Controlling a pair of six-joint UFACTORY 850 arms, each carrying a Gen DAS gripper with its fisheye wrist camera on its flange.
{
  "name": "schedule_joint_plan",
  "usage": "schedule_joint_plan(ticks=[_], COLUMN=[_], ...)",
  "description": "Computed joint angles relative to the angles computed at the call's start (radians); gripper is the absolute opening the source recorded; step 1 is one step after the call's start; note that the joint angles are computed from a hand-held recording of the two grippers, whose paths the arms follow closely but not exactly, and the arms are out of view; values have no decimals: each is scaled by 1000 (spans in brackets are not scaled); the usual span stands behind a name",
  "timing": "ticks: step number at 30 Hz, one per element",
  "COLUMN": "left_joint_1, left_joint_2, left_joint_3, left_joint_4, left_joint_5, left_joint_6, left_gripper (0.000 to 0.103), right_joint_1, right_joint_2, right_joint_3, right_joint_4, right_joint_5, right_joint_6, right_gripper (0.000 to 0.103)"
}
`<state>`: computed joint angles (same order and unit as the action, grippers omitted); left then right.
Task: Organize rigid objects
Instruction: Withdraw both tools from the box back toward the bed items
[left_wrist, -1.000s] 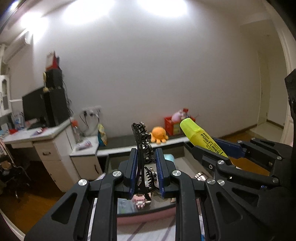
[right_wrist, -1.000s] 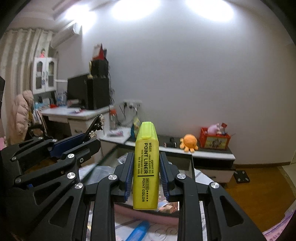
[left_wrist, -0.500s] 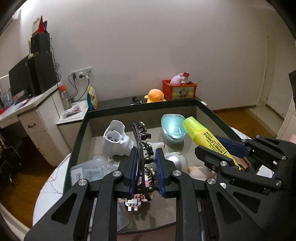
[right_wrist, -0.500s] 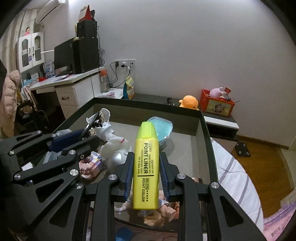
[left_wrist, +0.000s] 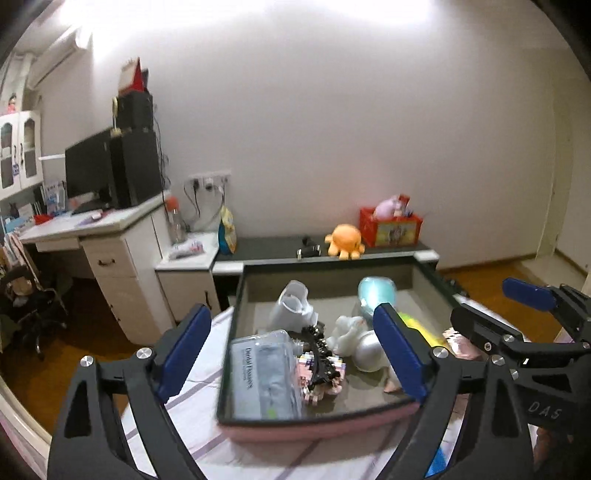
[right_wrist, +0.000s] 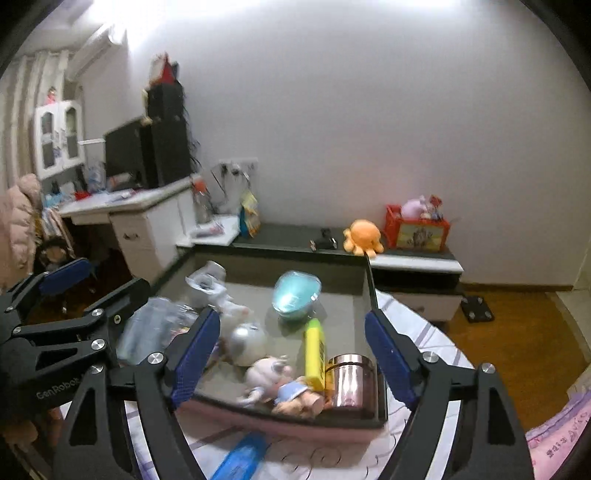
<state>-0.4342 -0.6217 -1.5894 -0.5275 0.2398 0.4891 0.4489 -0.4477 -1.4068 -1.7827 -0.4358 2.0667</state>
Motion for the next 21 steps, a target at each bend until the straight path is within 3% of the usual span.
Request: schedule_joint_plan(ticks=[4,11,17,21], left_joint_1=[-18,-56,-84,-102], left_joint_2=[143,351,481,527], left_joint_3=[190,474,660,732], left_joint_4=[39,17,35,17], left_joint_5=[149,362,469,498], left_joint_6=[-35,-40,-73,-73], left_gripper=[97,103,103,103], right_joint_1=[55,159,263,328], right_joint_2=[90,223,297,316], right_joint_3=[97,253,369,425], right_joint_4=[-110,-154,-144,-124], right_joint_5=[-69,-184,-338,-455], right_joint_6=[111,175,208,229], right_gripper=[83,84,84,84])
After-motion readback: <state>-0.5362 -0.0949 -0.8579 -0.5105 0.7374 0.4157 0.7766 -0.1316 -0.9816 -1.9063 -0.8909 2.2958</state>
